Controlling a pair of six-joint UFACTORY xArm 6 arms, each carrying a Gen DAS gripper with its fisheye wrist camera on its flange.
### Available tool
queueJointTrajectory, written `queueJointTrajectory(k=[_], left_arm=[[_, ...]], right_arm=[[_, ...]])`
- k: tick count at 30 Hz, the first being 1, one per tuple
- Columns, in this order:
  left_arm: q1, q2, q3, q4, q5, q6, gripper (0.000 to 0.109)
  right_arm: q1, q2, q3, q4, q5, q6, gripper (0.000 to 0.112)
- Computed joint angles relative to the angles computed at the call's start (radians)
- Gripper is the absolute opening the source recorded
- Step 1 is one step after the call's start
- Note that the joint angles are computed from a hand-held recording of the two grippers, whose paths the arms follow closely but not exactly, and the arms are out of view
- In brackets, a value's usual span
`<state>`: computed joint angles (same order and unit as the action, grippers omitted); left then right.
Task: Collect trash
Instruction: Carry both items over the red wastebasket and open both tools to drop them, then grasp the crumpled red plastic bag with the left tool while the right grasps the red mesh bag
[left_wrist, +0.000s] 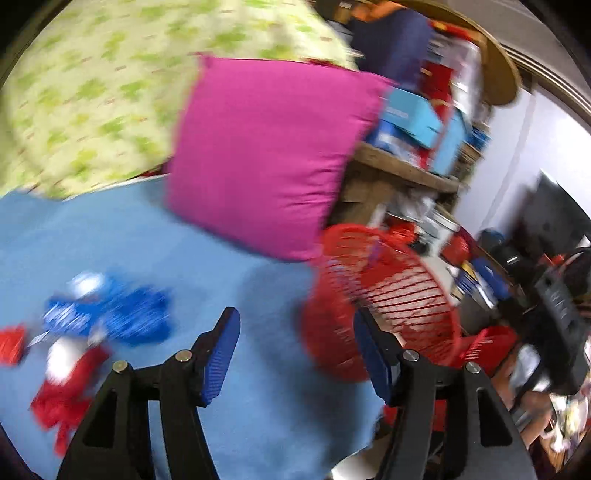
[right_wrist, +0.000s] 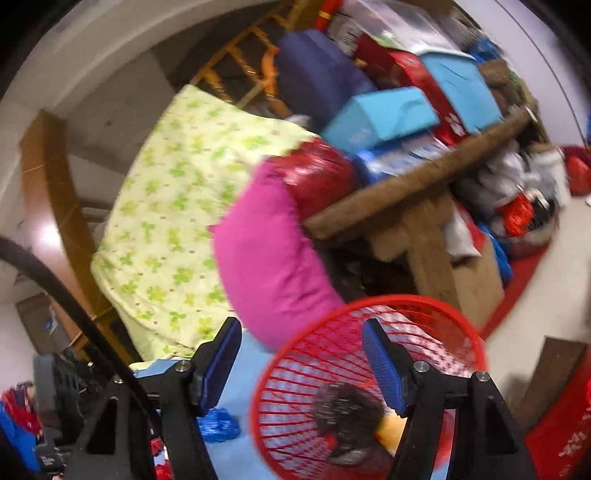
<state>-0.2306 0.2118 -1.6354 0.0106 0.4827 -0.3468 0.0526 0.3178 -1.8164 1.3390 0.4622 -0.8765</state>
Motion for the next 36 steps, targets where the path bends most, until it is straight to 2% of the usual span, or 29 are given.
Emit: queueJointTrajectory(k=[3, 5, 7, 10, 13, 17, 20, 23, 27, 29, 32, 35, 36], left_arm=[[0.078, -0.181, 0.258, 0.132, -0.065, -0.161, 0.065], [0.137, -0.282, 0.391, 0.238, -0.082, -0.276, 0.065], [0.203, -0.372, 0.502, 0.357, -0.069, -0.399, 0.065], [0.286, -0.460, 0.614, 0.372, -0.068, -0.451, 0.065], [0.357, -0.513, 0.687, 0.312, -0.075, -0.445, 0.065], [0.395, -0.517, 0.697, 0.303, -0.011, -0.436, 0.065], [0.420, -0.502, 0.690, 0.236, 0.018, -0.405, 0.065], [0.450, -0.485, 0.677, 0.239, 0.024, -0.423, 0.065], [0.481, -0.454, 0.646, 0.334, 0.044, -0.488, 0.065], [0.501, -0.430, 0.634, 0.329, 0.036, -0.483, 0.065], [0.531, -0.400, 0.625, 0.253, -0.016, -0.434, 0.065], [0.554, -0.363, 0.602, 0.253, -0.061, -0.432, 0.065], [0.558, -0.350, 0.592, 0.258, -0.072, -0.430, 0.065]], right_arm=[[0.043, -0.059, 0.058, 0.111, 0.000, -0.144, 0.071], [0.085, -0.098, 0.100, 0.180, 0.001, -0.240, 0.071], [0.120, -0.114, 0.119, 0.183, 0.011, -0.265, 0.071], [0.174, -0.113, 0.129, 0.129, 0.030, -0.233, 0.071], [0.223, -0.086, 0.114, 0.023, 0.064, -0.139, 0.071], [0.277, -0.026, 0.075, -0.165, 0.117, 0.016, 0.071], [0.301, 0.049, 0.005, -0.311, 0.234, 0.159, 0.071], [0.312, 0.135, -0.089, -0.348, 0.374, 0.227, 0.071], [0.348, 0.226, -0.196, -0.407, 0.475, 0.270, 0.071], [0.368, 0.292, -0.277, -0.442, 0.526, 0.292, 0.071], [0.387, 0.374, -0.382, -0.472, 0.564, 0.318, 0.071], [0.399, 0.434, -0.457, -0.480, 0.596, 0.307, 0.071], [0.409, 0.480, -0.531, -0.506, 0.609, 0.320, 0.071]])
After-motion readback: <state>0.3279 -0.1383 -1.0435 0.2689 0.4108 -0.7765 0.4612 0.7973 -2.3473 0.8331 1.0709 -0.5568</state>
